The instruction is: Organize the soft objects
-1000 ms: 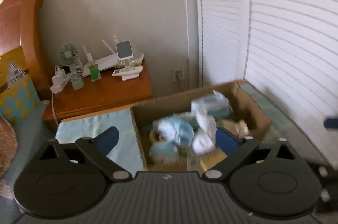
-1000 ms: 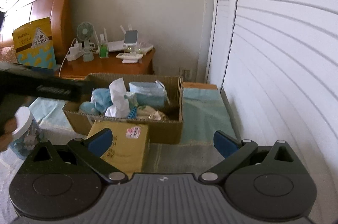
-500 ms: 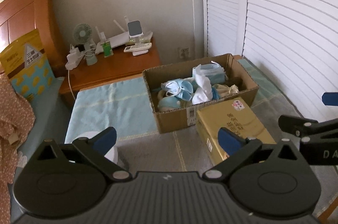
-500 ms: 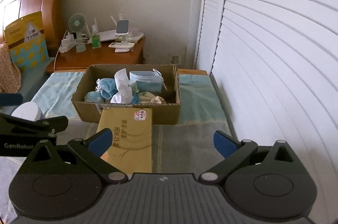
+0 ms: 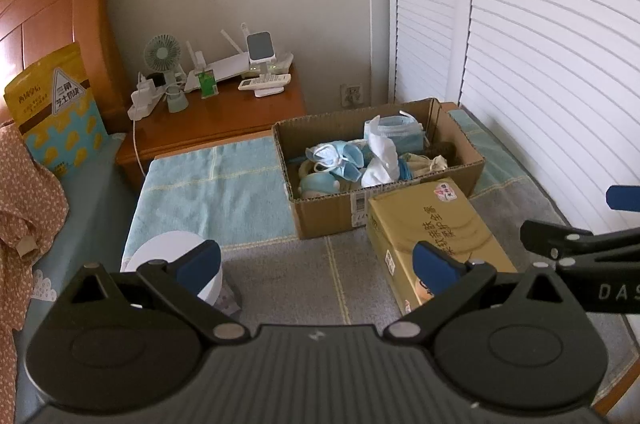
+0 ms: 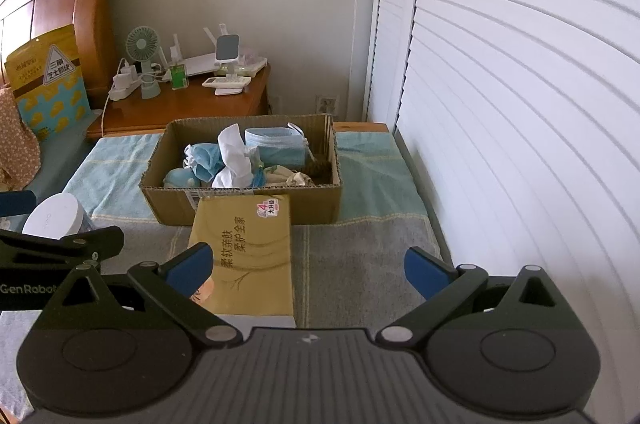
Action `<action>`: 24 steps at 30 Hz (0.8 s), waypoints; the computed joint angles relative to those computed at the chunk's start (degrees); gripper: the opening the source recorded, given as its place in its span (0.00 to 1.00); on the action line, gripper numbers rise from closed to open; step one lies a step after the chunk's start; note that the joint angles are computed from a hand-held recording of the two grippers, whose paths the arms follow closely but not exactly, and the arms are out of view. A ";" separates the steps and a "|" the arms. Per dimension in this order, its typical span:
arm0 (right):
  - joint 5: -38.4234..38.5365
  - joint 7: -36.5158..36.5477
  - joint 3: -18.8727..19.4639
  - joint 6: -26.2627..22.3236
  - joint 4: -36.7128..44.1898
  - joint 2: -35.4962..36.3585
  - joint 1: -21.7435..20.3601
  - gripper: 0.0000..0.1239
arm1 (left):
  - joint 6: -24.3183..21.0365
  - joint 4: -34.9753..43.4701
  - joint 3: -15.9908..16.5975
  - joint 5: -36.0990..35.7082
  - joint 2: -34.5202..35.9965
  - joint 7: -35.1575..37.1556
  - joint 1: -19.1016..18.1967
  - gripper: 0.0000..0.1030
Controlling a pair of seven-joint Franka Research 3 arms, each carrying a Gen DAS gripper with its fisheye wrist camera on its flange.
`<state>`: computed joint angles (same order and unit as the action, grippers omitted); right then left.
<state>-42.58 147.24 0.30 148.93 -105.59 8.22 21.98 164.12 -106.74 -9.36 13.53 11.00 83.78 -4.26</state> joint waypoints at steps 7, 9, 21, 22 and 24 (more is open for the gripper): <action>0.59 -0.41 -0.10 0.30 -0.04 0.11 -0.07 0.83 | -0.51 0.24 -0.10 -0.18 0.10 -0.01 -0.02 0.99; 0.63 -0.44 -0.11 0.26 -0.02 0.11 -0.06 0.83 | -0.56 0.22 -0.06 -0.05 0.06 -0.15 -0.09 0.99; 0.51 -0.28 -0.13 0.38 -0.03 0.06 0.03 0.83 | -0.53 0.35 -0.04 0.15 0.24 -0.38 -0.13 0.99; 0.51 -0.28 -0.13 0.38 -0.03 0.06 0.02 0.83 | -0.53 0.35 -0.04 0.15 0.24 -0.38 -0.13 0.99; 0.37 -0.14 -0.12 0.34 -0.02 0.05 0.06 0.83 | -0.53 0.42 -0.10 0.01 0.32 -0.33 -0.11 0.99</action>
<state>-42.21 147.10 0.18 149.27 -105.61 8.27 22.04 163.59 -106.32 -9.47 13.54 11.31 83.45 -4.37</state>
